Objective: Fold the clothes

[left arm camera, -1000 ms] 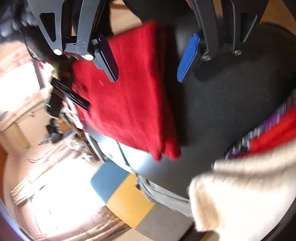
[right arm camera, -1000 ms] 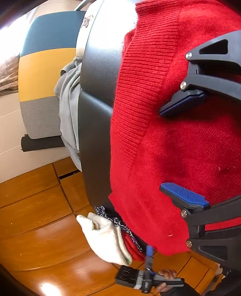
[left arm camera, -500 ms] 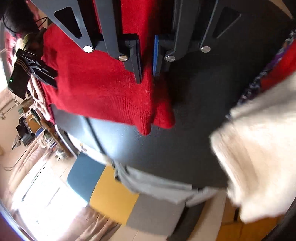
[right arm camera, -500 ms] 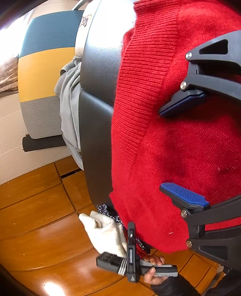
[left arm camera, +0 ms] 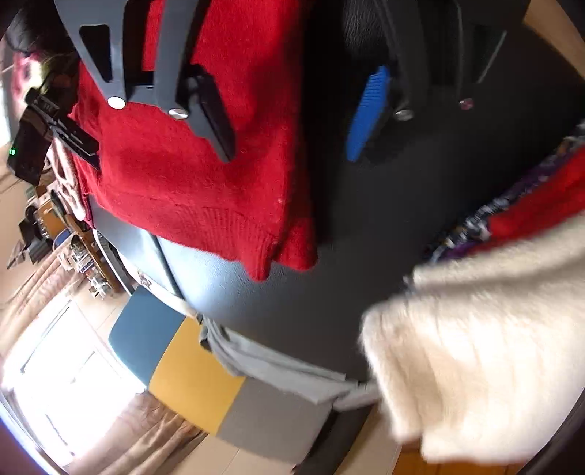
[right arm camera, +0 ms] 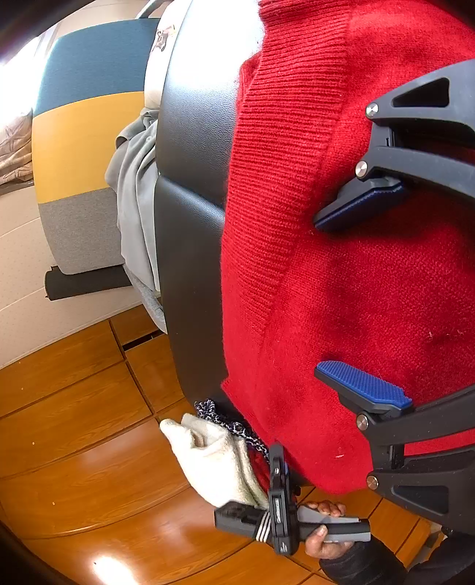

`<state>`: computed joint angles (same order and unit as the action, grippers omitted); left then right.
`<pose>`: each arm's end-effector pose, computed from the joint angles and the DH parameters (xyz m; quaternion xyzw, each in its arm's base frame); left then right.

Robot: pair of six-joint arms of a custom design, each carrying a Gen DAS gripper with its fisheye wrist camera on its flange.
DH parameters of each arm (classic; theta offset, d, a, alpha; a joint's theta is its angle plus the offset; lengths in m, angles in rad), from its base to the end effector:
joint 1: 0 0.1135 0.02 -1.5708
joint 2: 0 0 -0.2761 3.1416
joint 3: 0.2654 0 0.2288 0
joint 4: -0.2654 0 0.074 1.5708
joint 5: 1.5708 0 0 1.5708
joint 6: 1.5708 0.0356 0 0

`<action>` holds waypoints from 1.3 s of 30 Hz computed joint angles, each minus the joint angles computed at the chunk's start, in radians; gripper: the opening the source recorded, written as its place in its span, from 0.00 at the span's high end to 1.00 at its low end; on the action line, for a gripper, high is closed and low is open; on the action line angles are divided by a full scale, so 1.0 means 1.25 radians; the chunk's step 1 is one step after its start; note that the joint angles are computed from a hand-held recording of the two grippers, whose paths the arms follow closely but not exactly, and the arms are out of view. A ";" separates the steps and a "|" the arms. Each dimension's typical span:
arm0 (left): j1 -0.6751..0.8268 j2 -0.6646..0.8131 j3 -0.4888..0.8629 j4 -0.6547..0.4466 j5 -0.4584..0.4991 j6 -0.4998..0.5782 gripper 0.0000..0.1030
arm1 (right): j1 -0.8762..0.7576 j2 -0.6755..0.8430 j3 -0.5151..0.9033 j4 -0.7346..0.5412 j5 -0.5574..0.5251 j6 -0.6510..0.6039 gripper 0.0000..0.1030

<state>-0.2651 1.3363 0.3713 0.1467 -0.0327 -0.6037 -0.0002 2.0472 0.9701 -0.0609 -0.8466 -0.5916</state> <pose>0.1989 -0.0528 0.1547 -0.1626 0.9156 -0.1408 0.3397 0.3450 0.0266 0.1043 -0.3439 0.8261 0.3267 0.3042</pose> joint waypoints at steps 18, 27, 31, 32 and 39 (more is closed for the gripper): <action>-0.218 0.186 0.156 -0.060 -0.188 -0.034 0.00 | -0.038 -0.126 -0.074 0.073 0.273 0.049 0.00; -0.160 0.238 0.084 0.096 -0.166 -0.023 0.00 | -0.064 -0.042 -0.091 0.150 0.265 0.038 0.00; -0.132 0.180 0.071 0.066 -0.126 -0.036 0.01 | -0.072 -0.043 -0.101 0.166 0.250 0.036 0.00; -0.132 0.149 0.056 0.062 -0.130 -0.042 0.01 | -0.074 -0.043 -0.104 0.169 0.246 0.036 0.00; -0.003 0.032 0.037 0.019 0.014 0.087 0.01 | -0.085 -0.040 -0.104 0.169 0.230 0.027 0.00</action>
<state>-0.2691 1.3766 0.4181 0.1701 -0.0156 -0.4955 -0.1064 1.9967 0.8402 0.1508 -0.5585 -0.5574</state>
